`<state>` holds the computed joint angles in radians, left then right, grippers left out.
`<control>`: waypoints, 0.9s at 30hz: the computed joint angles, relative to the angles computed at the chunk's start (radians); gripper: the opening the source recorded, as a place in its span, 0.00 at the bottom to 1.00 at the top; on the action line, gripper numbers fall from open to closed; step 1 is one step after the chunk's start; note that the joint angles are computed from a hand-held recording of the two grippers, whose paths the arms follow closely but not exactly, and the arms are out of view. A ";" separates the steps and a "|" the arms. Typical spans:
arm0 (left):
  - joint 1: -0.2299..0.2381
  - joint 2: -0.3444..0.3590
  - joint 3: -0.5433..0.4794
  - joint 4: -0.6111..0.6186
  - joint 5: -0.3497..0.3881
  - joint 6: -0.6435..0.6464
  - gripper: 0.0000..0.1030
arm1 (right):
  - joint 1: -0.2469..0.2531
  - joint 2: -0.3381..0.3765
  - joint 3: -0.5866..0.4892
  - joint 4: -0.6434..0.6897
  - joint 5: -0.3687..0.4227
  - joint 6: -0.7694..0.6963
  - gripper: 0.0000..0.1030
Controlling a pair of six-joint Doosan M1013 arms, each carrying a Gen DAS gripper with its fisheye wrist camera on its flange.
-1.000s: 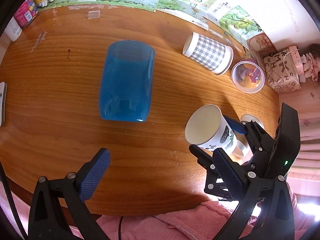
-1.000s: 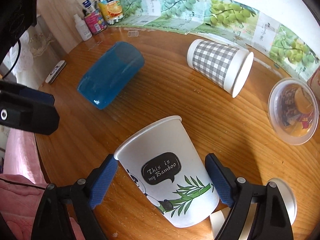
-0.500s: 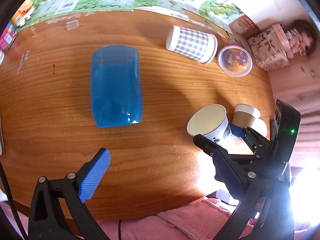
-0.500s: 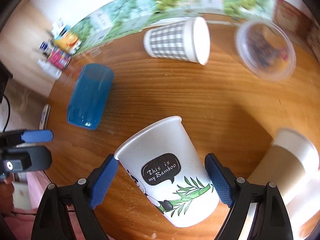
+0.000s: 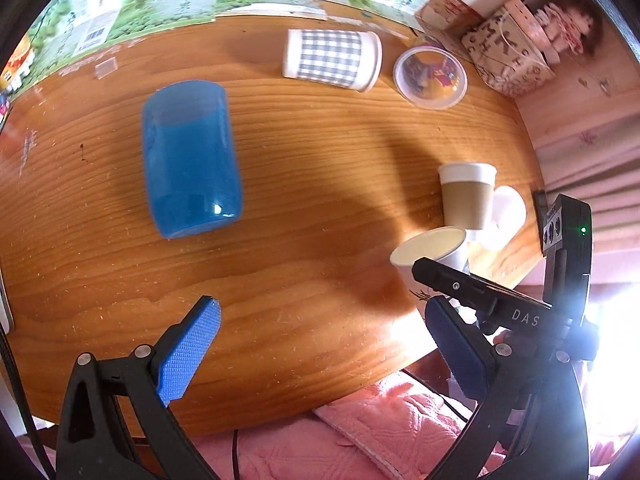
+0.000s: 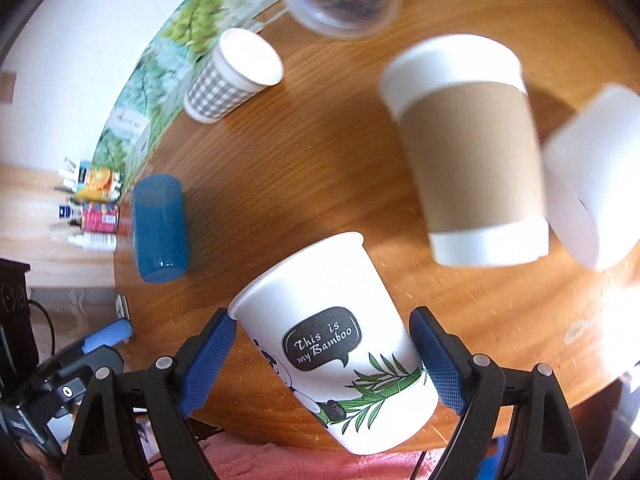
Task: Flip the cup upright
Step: 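Lift the panda-print cup with the right tool and rotate it rim-up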
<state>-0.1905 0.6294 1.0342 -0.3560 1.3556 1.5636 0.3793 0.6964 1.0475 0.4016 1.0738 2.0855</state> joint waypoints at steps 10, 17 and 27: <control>-0.021 0.009 -0.014 0.004 0.027 -0.006 0.99 | -0.012 -0.041 0.081 0.032 -0.066 0.063 0.86; -0.040 0.011 -0.011 0.045 0.026 -0.076 0.99 | -0.040 -0.051 0.116 0.123 -0.063 -0.008 0.87; -0.063 0.013 0.008 0.022 0.038 -0.173 0.99 | -0.081 -0.040 0.115 0.282 0.005 -0.130 0.87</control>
